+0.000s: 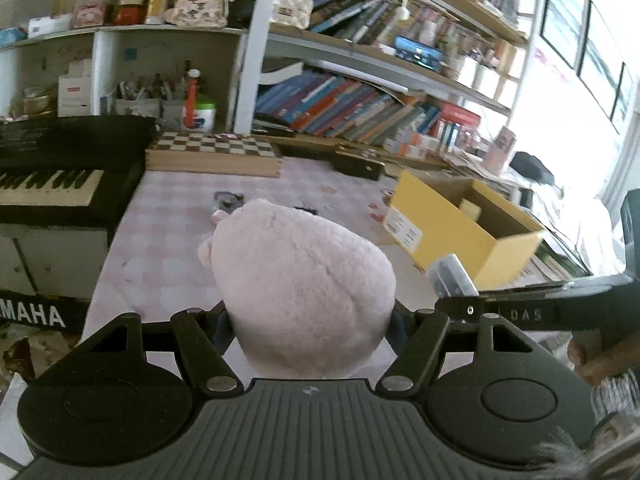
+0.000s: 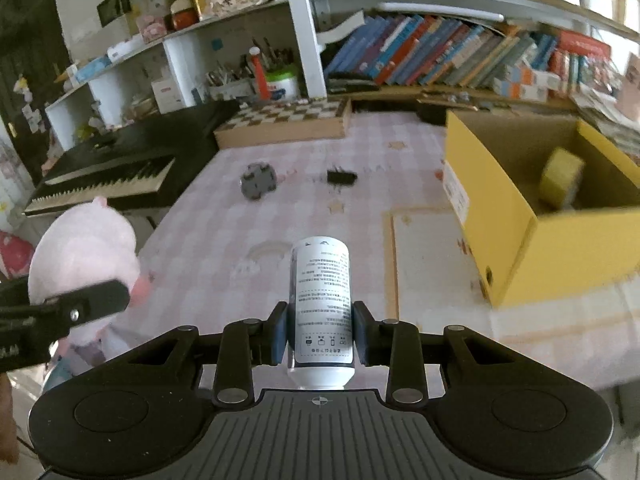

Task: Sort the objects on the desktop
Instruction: 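Carry the pink plush pig and white tube with both tools over the yellow box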

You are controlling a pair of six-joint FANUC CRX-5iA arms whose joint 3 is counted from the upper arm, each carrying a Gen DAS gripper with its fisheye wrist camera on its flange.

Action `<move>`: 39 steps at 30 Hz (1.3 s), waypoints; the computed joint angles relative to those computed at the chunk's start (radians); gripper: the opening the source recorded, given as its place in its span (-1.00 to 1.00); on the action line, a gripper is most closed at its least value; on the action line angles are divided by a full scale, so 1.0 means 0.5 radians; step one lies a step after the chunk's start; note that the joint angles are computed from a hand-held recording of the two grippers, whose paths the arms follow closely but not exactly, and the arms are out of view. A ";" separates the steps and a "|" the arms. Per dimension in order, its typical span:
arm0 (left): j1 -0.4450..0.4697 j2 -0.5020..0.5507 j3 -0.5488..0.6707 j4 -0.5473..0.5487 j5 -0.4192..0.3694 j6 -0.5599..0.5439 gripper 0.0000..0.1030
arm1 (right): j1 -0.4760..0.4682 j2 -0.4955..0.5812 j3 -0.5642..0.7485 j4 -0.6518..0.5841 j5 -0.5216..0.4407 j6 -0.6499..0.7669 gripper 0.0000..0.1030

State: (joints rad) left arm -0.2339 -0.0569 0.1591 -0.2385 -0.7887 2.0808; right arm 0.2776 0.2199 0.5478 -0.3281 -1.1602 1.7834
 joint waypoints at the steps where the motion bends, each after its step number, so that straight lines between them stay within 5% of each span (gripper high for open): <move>1: -0.005 -0.011 -0.021 0.030 0.008 -0.030 0.32 | 0.000 -0.041 -0.059 0.014 0.014 -0.020 -0.36; 9: -0.032 -0.030 -0.132 0.309 0.074 -0.339 0.32 | -0.003 -0.281 -0.400 0.165 0.114 -0.249 -0.36; 21: -0.086 0.095 -0.107 0.601 0.179 -0.708 0.32 | -0.077 -0.400 -0.583 0.321 0.201 -0.459 -0.36; 39: -0.205 0.545 0.320 0.869 0.173 -1.026 0.32 | -0.337 -0.173 -0.324 0.322 0.112 -0.462 -0.36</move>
State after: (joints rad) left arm -0.3362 0.2155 0.3193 0.1959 -0.7020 1.5676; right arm 0.1094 0.1334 0.3856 -0.1671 -1.1044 1.5524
